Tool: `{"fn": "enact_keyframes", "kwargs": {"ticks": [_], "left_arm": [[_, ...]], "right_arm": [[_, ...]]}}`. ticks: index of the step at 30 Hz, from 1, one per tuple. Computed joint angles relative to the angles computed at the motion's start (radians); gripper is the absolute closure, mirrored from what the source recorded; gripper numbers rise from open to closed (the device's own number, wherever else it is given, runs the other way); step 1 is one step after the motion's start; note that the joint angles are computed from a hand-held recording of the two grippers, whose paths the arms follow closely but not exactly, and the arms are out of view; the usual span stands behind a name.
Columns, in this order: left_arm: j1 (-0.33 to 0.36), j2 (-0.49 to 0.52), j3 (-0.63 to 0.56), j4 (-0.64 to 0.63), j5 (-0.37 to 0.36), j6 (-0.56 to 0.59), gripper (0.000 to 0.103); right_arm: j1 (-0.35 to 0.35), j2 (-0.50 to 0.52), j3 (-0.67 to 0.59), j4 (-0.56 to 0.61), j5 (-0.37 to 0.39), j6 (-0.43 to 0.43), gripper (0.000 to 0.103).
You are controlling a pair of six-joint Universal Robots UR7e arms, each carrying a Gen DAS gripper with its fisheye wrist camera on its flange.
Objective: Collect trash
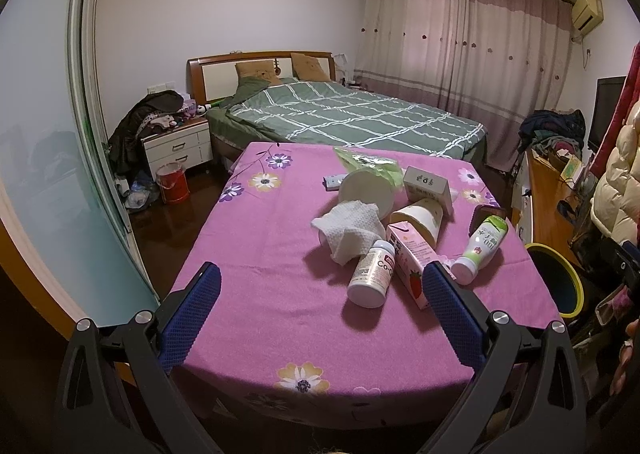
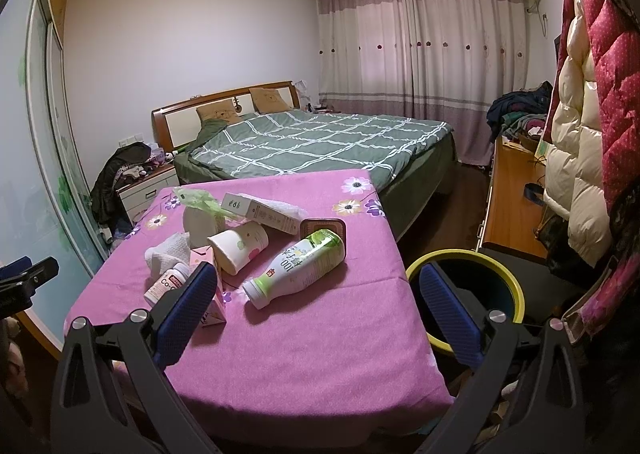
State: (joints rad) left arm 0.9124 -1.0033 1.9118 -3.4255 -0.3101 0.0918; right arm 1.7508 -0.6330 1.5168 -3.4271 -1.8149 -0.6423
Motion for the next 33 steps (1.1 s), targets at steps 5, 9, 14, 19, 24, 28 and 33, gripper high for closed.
{"fn": "enact_keyframes", "kwargs": {"ticks": [5,9,14,19,24,28,33], "left_arm": [[0.000,0.000,0.001,0.005,0.000,-0.006,0.004],[0.000,0.001,0.001,0.001,0.000,-0.002,0.004],[0.001,-0.001,0.004,0.016,-0.001,-0.016,0.004],[0.007,-0.003,0.008,0.025,-0.009,-0.025,0.004],[0.013,-0.009,0.005,0.053,-0.016,-0.041,0.004],[0.013,-0.008,0.003,0.057,-0.015,-0.043,0.004],[0.014,-0.007,0.003,0.054,-0.014,-0.041,0.004]], "right_arm": [[-0.001,0.003,0.001,-0.005,0.001,-0.002,0.006],[-0.001,0.002,0.003,-0.002,-0.001,0.000,0.006],[-0.002,0.002,0.006,-0.001,0.000,-0.003,0.006],[0.000,0.004,0.002,0.008,-0.006,-0.001,0.006],[0.002,0.007,-0.006,0.015,-0.011,0.002,0.006],[0.002,0.006,-0.006,0.017,-0.013,0.003,0.006],[0.002,0.006,-0.006,0.016,-0.011,0.002,0.006]]}}
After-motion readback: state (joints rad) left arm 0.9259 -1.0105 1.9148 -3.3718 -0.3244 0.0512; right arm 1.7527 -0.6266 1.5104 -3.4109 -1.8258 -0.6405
